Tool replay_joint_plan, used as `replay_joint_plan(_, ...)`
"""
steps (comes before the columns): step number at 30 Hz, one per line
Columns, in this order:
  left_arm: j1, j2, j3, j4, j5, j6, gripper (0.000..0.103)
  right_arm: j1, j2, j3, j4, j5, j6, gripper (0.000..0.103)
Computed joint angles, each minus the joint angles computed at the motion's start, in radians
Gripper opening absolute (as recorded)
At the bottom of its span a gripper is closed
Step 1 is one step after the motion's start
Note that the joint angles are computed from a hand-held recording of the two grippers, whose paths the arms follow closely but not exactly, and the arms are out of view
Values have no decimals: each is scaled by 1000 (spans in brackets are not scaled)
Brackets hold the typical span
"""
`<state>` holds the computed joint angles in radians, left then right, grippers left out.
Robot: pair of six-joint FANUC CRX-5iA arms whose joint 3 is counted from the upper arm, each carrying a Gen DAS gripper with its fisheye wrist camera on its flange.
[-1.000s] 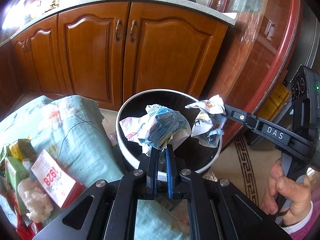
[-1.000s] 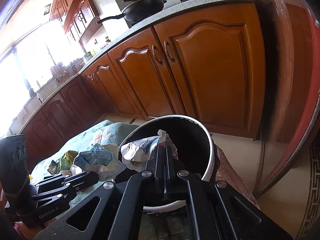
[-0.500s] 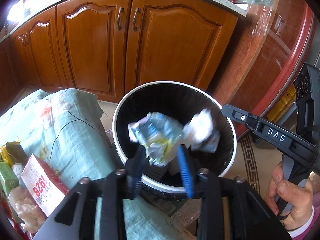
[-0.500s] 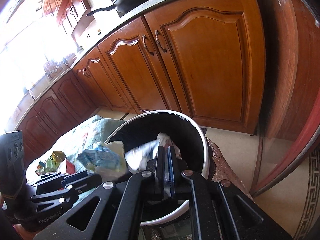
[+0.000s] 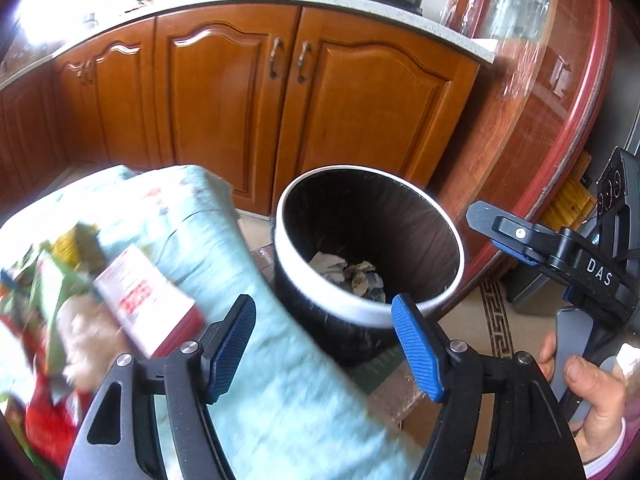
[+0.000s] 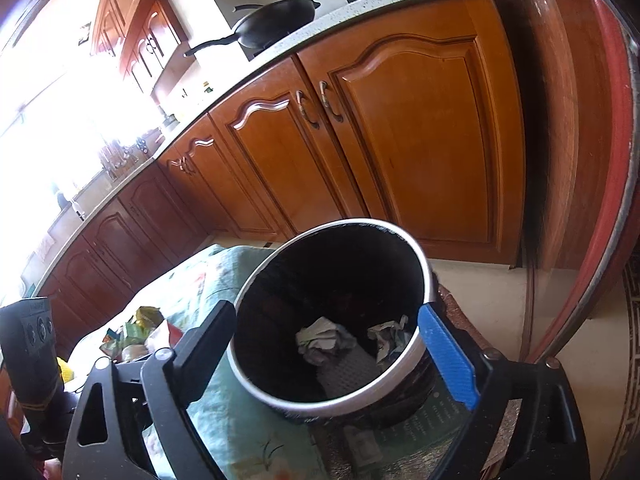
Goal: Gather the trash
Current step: 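Move both tools back over the remaining trash, then grasp the green crushed can with the left tool while the right tool grasps the red wrapper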
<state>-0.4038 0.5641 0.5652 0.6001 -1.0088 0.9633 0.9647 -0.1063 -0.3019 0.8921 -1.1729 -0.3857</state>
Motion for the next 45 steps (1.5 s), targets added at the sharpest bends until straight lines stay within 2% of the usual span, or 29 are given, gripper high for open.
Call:
replay_joint_plan(5,42,-132,-197,41,53,-56,72,58,24,12,14,9,-54,98)
replay_joint_plan(13,139,-302,-431,109,108,-90,72,110,62,36,13,50,-128,98)
replay_joint_plan(24,267,-503,-640,119,161,-97,72,150,136,92,-21,131,-139,98)
replay_joint_plan(29,322,-555,-689,124,168,-100,72,151,185,145,-43,171,-81,98)
replay_joint_plan(33,347,-581,-701,71,191,-72,72,146,221,188,-67,206,-31,98)
replay_joint_plan(39,361,-542,-644,-13,160,-4,73,131,265,237,-98,261,40,98)
replay_joint_plan(45,350,-483,-577,-33,132,11,74,98,306,287,-149,317,117,96)
